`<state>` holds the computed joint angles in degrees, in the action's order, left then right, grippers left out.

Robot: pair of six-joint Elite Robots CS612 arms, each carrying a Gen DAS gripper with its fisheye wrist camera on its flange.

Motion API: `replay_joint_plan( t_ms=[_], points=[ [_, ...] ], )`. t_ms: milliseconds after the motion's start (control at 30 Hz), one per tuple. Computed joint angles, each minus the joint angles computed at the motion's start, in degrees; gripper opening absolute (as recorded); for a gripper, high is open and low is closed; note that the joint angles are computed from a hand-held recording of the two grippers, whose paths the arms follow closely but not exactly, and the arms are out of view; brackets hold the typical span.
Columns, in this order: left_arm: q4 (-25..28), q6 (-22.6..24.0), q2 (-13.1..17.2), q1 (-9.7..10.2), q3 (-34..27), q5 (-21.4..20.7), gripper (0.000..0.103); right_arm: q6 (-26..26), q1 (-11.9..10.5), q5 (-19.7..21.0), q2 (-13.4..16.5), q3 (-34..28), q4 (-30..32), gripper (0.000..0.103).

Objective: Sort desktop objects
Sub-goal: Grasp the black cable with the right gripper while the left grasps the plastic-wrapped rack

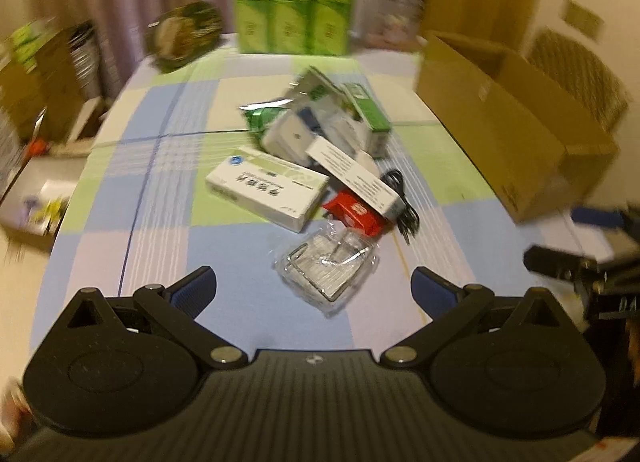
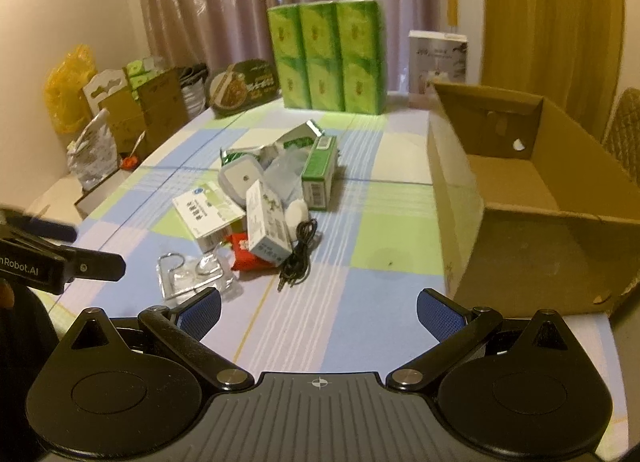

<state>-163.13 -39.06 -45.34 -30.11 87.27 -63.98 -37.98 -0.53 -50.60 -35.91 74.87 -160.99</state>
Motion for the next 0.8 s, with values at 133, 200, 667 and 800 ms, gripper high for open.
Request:
replay_joint_plan(
  t_ms=[133, 200, 667, 800],
  points=[
    [1.05, 10.25, 0.89, 1.37, -1.75, -4.4, 0.102, -3.6, 0.57, -0.14, 0.56, -1.35, 3.53, 0.101],
    [2.46, 14.24, 1.52, 2.03, -2.87, -6.69, 0.102, -4.78, 0.92, -0.56, 0.96, -1.99, 4.44, 0.101],
    [6.52, 34.41, 6.54, 5.13, -9.24, -14.97, 0.087, -13.0, 2.95, -2.34, 5.1, -8.84, 12.93, 0.101],
    [6.99, 37.31, 7.84, 5.41, -10.53, -15.51, 0.084, -14.51, 3.6, -2.91, 6.22, -10.51, 13.98, 0.101]
  ],
)
